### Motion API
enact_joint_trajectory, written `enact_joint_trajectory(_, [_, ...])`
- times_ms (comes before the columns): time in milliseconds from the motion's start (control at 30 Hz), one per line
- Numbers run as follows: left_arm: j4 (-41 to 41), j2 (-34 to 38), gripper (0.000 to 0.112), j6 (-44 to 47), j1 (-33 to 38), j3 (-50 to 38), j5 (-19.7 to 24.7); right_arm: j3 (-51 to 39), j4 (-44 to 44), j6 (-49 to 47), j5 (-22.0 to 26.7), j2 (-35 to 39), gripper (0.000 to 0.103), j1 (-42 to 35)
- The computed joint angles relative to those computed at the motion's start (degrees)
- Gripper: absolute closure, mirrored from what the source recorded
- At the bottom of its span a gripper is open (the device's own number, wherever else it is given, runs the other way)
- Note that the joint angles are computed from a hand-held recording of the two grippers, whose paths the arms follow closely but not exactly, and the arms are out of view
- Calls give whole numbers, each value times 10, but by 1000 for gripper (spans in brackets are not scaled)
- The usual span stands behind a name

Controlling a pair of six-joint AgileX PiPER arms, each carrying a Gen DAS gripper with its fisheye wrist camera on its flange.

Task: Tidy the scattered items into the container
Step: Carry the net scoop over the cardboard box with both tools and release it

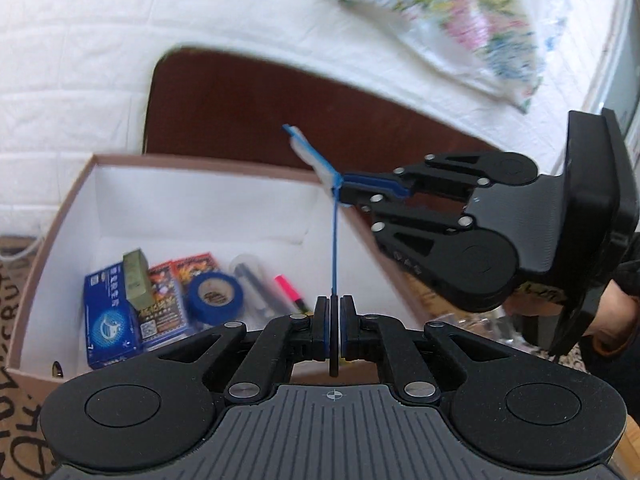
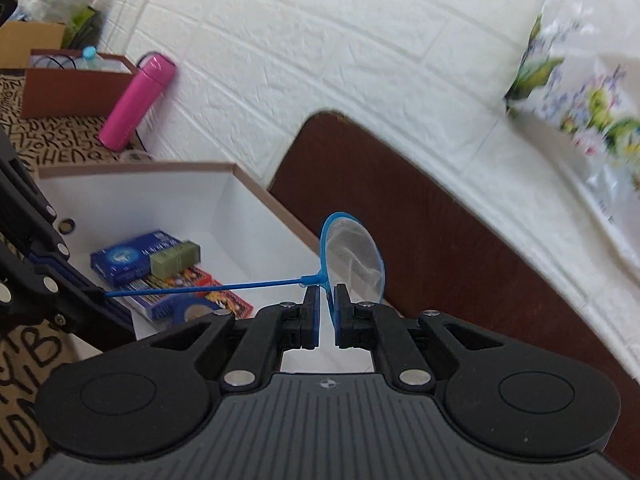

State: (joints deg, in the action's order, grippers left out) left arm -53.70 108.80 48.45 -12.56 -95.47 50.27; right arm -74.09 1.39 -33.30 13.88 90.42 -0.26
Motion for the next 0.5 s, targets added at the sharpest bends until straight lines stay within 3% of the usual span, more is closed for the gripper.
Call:
enact_joint_trajectory(200, [52,64,110,-58,-8,-74,-3,-27,-88,83,21,52,95,1])
enact_joint_trajectory(233, [57,68,104,-64,-10,-78,-10,-33,-90,87,29,58,95,0])
enact_joint_trajectory(367, [58,29,38,-57,-23,-9,-118,-36,-37,53,38,59,89,-9])
enact_joint_trajectory(400, [51,15,27,-49,-26,15,-150,-35,-17,37,41,56,86,-13])
enact_joint_trajectory(500, [43,-17,21,-46,-32,67,-215,-18,26,13,35,39,54,-23])
